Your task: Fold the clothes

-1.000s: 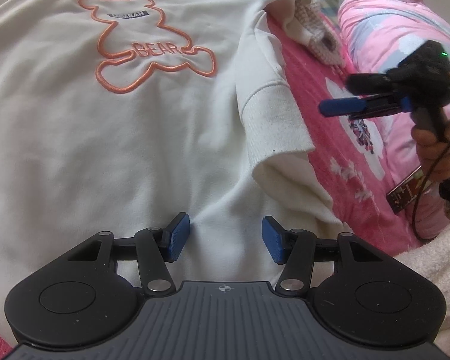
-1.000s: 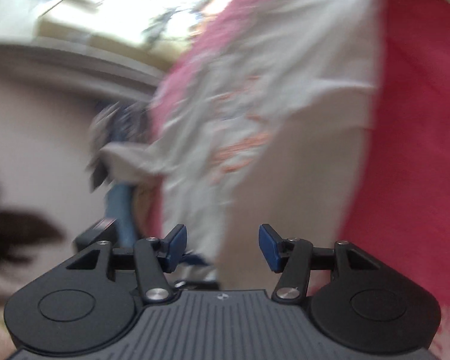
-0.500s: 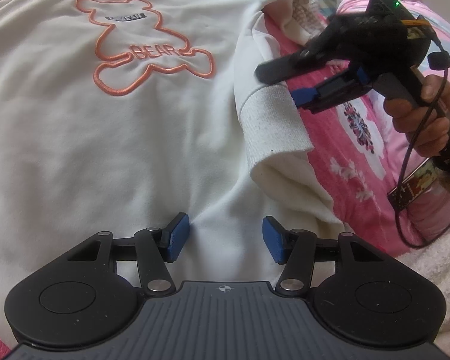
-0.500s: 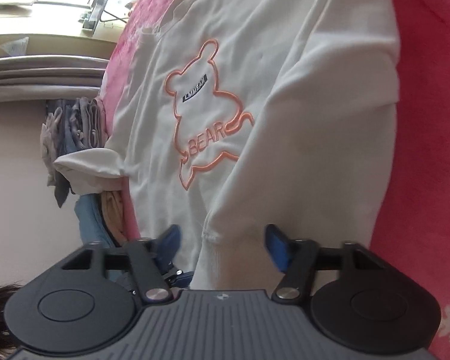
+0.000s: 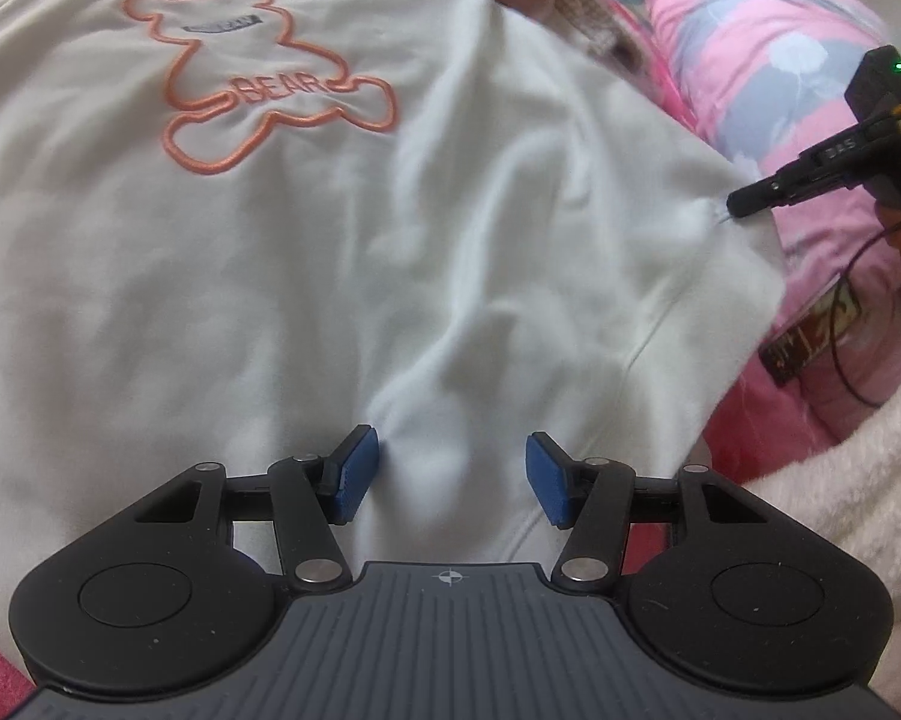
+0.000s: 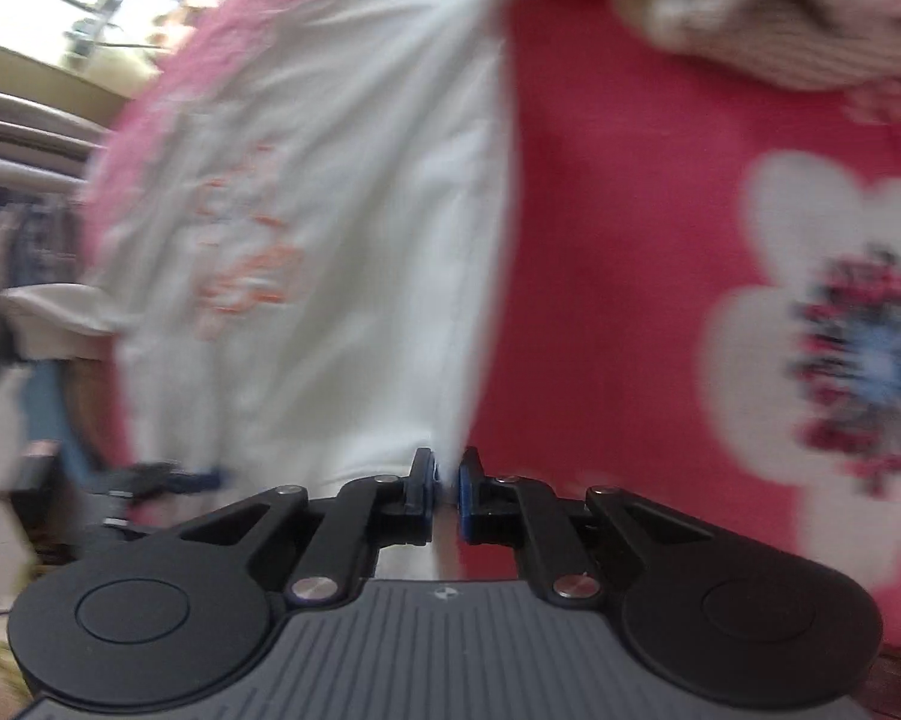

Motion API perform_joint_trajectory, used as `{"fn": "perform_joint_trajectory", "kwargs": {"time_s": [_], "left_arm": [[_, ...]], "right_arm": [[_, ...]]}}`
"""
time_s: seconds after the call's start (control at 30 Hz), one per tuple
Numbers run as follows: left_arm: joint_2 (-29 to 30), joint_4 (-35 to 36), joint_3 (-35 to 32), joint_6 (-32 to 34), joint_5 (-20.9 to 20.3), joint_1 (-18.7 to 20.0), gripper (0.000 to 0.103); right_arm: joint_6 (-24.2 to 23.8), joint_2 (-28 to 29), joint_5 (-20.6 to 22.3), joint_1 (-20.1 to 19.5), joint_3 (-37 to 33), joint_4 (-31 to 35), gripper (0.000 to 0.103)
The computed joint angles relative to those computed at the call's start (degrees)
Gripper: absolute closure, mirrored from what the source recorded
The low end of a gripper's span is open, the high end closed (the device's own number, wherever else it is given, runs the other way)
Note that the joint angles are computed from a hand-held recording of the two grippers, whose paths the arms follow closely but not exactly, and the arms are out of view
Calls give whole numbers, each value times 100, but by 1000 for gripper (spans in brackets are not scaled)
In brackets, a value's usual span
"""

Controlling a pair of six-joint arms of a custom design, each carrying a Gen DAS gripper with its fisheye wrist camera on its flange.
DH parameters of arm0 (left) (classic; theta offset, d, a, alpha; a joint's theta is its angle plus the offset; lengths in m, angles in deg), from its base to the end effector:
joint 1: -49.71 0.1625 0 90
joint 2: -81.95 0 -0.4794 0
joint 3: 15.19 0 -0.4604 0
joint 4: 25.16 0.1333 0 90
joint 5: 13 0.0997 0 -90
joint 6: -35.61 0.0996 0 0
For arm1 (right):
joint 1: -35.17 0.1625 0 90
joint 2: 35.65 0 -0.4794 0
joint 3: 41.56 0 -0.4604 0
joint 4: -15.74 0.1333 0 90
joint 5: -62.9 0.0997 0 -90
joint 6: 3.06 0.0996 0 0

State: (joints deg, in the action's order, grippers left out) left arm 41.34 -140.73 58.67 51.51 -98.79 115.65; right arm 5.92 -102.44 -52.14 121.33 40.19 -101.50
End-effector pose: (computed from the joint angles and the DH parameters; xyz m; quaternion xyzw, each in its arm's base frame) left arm -0.2118 -0.8193 0.1103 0.3430 0.9362 0.0641 0.0413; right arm 0.0407 -0.7548 0.4173 -0.1314 -0.9620 0.1140 0.2106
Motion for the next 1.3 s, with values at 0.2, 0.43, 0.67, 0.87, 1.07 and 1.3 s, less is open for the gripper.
{"fn": "perform_joint_trajectory", "kwargs": {"time_s": [0.2, 0.43, 0.67, 0.87, 1.07, 1.3], "left_arm": [[-34, 135, 33, 88, 124, -47, 48], [-106, 135, 173, 216, 258, -89, 48], [-194, 72, 312, 122, 369, -132, 48], [-292, -60, 495, 181, 436, -162, 48], [-339, -48, 537, 146, 505, -190, 48], [-571, -85, 790, 50, 665, -232, 48]], "right_arm": [[-341, 37, -866, -54, 145, 11, 96], [-1336, 277, -1613, -146, 239, -304, 94], [-2223, 221, -1983, -246, 686, -1372, 62], [-3379, 170, -2802, -83, 1027, -3021, 54], [-4890, 161, -1444, -18, 1381, -4018, 63], [-4547, 13, -1731, -355, 1443, -3667, 64]]}}
